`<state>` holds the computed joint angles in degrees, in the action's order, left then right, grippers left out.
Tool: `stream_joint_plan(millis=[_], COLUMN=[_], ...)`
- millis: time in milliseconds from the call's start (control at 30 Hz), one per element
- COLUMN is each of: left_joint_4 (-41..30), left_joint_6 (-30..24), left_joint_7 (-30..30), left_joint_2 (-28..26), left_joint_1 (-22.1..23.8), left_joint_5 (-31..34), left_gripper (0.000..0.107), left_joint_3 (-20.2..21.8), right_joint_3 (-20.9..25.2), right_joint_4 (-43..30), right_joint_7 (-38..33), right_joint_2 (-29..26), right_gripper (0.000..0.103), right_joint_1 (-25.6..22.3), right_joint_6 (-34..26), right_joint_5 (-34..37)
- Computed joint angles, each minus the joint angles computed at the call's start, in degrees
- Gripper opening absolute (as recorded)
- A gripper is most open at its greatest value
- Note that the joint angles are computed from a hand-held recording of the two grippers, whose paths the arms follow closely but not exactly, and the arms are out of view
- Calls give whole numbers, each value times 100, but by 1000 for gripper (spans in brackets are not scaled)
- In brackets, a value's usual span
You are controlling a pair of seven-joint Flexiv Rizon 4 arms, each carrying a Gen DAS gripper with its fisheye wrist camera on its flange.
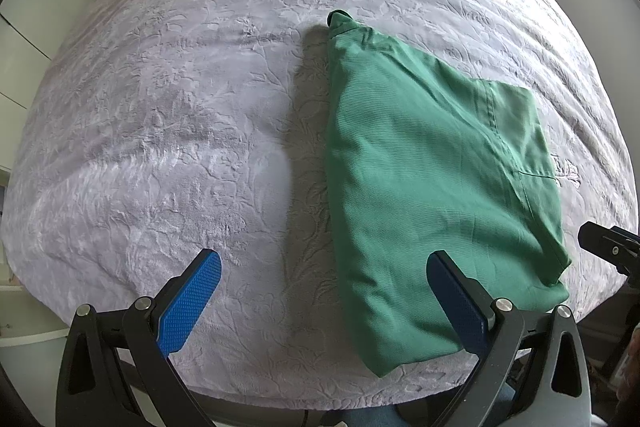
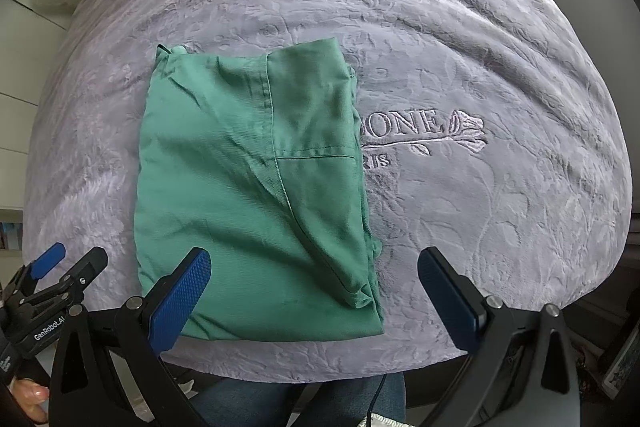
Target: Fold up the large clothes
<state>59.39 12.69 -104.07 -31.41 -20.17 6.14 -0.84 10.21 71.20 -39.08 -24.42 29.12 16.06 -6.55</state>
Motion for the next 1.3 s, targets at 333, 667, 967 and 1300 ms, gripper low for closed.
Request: stream_joint_plan(millis=[333,667,967,1300], left_joint_4=[0,0,-29,88], left_joint_6=[1,1,-62,86], left_joint_7=[-26,-27,-25,-26], left_joint_2=[-4,-4,-23,46], left_joint_1=[-5,-5,11,38], left_joint_5=[7,8,17,-25], left_gripper=[103,103,103,103], left_joint_3=[0,2,11,-9], right_joint_3=[-2,-3,-2,2], right_joint_4=[0,-4,13,26], right_joint_7=[-21,-30,-25,-2], right_joint_2=[-1,-3,-1,-4], right_gripper=[103,103,103,103], right_joint_1=[-9,-8,-7,2], right_joint_6=[5,-3,14,30], right_joint_5=[8,11,12,18])
